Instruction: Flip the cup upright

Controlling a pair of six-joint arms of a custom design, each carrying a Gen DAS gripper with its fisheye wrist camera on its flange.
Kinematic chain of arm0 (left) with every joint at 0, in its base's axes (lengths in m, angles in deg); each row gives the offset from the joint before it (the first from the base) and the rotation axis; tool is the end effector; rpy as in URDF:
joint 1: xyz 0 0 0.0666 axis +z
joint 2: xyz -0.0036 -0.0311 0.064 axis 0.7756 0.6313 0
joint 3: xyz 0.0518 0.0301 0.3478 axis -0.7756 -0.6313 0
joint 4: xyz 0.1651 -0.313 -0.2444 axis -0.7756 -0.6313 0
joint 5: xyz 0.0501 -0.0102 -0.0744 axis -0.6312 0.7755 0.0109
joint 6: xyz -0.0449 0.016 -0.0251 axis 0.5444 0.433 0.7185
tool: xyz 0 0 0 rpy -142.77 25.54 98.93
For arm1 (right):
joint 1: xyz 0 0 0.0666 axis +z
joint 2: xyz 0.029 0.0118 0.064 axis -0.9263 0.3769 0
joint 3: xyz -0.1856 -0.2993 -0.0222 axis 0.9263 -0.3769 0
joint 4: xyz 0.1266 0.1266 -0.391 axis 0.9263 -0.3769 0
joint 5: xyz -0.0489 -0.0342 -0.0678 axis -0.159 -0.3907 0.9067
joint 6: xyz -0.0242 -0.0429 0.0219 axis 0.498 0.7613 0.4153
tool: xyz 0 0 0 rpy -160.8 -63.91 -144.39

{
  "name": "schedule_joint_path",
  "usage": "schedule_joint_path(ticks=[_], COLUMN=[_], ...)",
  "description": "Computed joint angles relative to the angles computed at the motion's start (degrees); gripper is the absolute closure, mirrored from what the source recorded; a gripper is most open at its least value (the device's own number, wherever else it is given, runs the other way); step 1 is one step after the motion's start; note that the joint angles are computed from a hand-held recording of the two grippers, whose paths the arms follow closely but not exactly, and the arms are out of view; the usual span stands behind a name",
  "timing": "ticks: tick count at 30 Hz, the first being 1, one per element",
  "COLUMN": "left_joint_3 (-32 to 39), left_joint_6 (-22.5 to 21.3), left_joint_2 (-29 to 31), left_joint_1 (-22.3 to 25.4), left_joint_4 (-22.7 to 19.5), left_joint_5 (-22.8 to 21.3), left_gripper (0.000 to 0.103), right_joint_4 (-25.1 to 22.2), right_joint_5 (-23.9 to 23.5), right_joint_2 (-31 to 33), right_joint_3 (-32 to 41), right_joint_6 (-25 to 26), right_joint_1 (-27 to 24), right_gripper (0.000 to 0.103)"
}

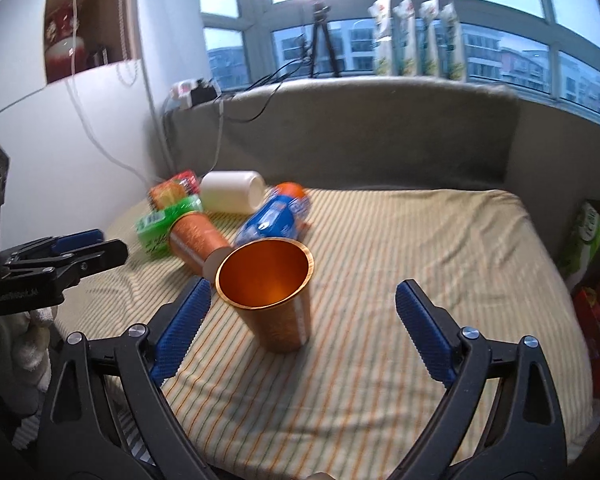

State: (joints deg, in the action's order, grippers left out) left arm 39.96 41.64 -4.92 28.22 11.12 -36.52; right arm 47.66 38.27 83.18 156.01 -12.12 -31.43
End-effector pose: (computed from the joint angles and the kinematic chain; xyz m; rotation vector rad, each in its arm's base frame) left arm 0.4683 -0.2007 0.4874 0.4596 2.1473 -0.3914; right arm 0.3865 0.2638 0.4550 0.0828 2.0948 0.1181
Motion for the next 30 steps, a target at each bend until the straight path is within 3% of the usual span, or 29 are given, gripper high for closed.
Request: schedule_joint_path(ticks=[6, 7, 11, 18, 30], left_joint_3=[-1.62, -2.04, -3.15, -4.29, -4.45], left_joint_6=[-0.61, -0.56, 0.06, -0.83, 0.27], left_joint_2=[-1.78, -2.12, -2.80, -3.37, -3.64], left_joint_1=[-0.67, -0.73, -0.85, -1.42, -1.16], left_joint_4=[7.03, 8.37, 11.92, 14.41, 13.84], left_joint_5=[-3.83, -4.40, -6.15, -9.15, -8.85], left_gripper=[0.021, 0.020, 0.015, 0.012, 0.012], right_joint_4=[-0.47, -0.39, 0.25, -0.09, -0.64], right_joint_5=[7.70, 8.92, 13.11, 13.58, 11.87], right_joint_2=[-2.22, -2.49, -2.87, -2.19, -0.99], right_joint_3=[-0.58, -0.64, -0.59, 0.02, 0.62], right_joint_6=[-3.01, -3.39, -2.56, -1.34, -1.49], right_joint_1=[0.91, 1.11, 2.05, 2.64, 2.80], right_gripper=[0.006, 0.000, 0.000, 0.000, 0.000])
